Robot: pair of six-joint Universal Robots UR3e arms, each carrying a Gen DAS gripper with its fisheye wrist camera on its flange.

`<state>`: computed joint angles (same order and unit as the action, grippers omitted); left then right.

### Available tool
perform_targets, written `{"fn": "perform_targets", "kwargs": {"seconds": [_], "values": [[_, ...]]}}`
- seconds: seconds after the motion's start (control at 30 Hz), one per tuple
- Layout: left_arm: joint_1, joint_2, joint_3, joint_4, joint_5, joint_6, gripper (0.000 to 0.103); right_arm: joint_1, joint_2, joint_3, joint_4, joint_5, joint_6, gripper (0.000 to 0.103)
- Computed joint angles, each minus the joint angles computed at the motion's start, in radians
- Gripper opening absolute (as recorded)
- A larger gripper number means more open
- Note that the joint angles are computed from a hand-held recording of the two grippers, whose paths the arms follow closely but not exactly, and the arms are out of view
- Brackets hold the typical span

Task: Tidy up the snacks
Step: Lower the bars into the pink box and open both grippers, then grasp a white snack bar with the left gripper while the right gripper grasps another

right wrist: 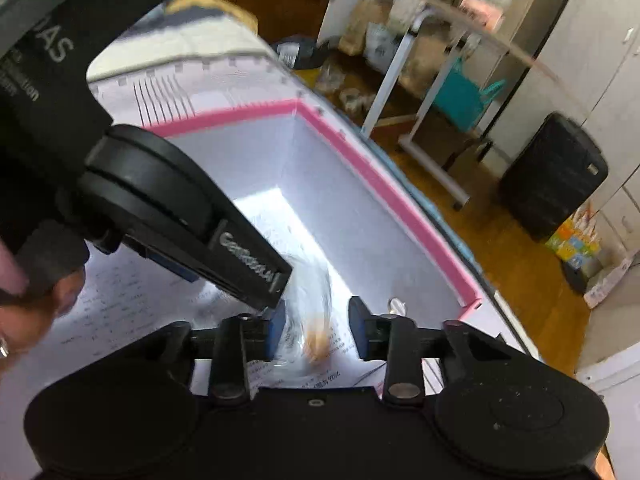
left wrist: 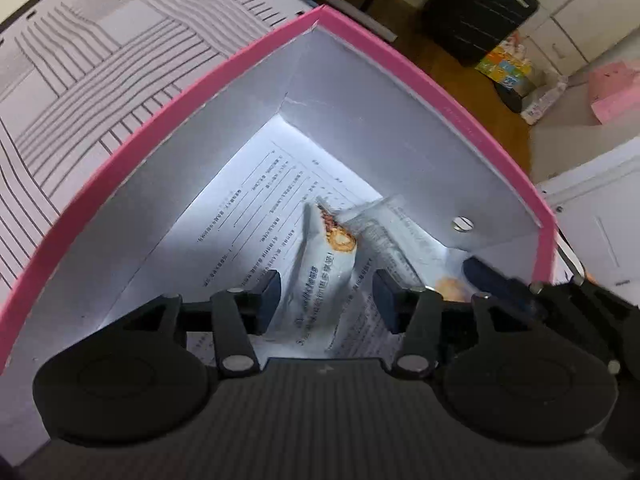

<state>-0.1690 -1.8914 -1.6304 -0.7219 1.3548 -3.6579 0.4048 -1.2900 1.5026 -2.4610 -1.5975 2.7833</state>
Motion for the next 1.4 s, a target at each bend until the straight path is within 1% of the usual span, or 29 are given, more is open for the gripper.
{"fn": "perform_targets", "kwargs": {"seconds": [0.1,0.2,0.27,0.33,0.43,0.47,0.53,0.63,0.67,0.73,0.8,0.83,0.9,0.93,1.0,1.07,1.13,1.23,1.3,1.4], "values": [[0.032,0.075,-0.054,0.006,-0.069,0.051,0.050,-0.050,-0.146,0.153,-0.075,0.088,0.039,0.043],[0.073,0.191,-0.129,0.003,-0.135,0.093,0.050,-0.115,-0.330,0.289,-0.097,0.170,0.096,0.043],[0.091,0.284,-0.161,-0.042,-0.170,0.147,0.050,-0.187,-0.477,0.359,-0.054,0.260,0.130,0.043],[0.096,0.377,-0.186,-0.092,-0.188,0.202,0.050,-0.250,-0.575,0.383,0.018,0.338,0.125,0.043],[0.085,0.485,-0.199,-0.163,-0.200,0.290,0.050,-0.293,-0.687,0.364,0.168,0.364,0.064,0.043],[0.070,0.518,-0.203,-0.175,-0.191,0.310,0.050,-0.299,-0.712,0.349,0.219,0.362,0.045,0.043],[0.021,0.565,-0.190,-0.208,-0.145,0.332,0.050,-0.323,-0.763,0.307,0.349,0.379,-0.005,0.043],[-0.093,0.613,-0.182,-0.210,-0.042,0.341,0.050,-0.368,-0.804,0.241,0.520,0.415,-0.070,0.043],[-0.142,0.619,-0.174,-0.210,-0.004,0.335,0.050,-0.402,-0.823,0.217,0.604,0.448,-0.110,0.046],[-0.225,0.629,-0.165,-0.205,0.052,0.322,0.051,-0.439,-0.847,0.202,0.683,0.471,-0.154,0.050],[-0.321,0.624,-0.158,-0.182,0.136,0.267,0.052,-0.461,-0.878,0.223,0.702,0.470,-0.191,0.055],[-0.385,0.607,-0.148,-0.171,0.192,0.231,0.052,-0.467,-0.885,0.234,0.706,0.463,-0.207,0.056],[-0.481,0.575,-0.142,-0.145,0.260,0.174,0.053,-0.477,-0.884,0.243,0.740,0.451,-0.238,0.056],[-0.519,0.559,-0.134,-0.144,0.286,0.143,0.053,-0.481,-0.875,0.239,0.768,0.441,-0.254,0.056],[-0.581,0.540,-0.144,-0.118,0.323,0.051,0.053,-0.492,-0.877,0.268,0.767,0.435,-0.272,0.056],[-0.637,0.512,-0.137,-0.097,0.381,-0.005,0.053,-0.520,-0.891,0.311,0.758,0.450,-0.307,0.055],[-0.687,0.475,-0.125,-0.089,0.437,-0.057,0.053,-0.561,-0.902,0.331,0.789,0.481,-0.354,0.055],[-0.732,0.425,-0.114,-0.082,0.483,-0.127,0.053,-0.600,-0.894,0.348,0.824,0.512,-0.435,0.054],[-0.753,0.398,-0.127,-0.053,0.499,-0.204,0.052,-0.615,-0.896,0.374,0.819,0.522,-0.486,0.053],[-0.784,0.329,-0.127,-0.016,0.548,-0.280,0.051,-0.619,-0.861,0.386,0.803,0.524,-0.539,0.053]]}}
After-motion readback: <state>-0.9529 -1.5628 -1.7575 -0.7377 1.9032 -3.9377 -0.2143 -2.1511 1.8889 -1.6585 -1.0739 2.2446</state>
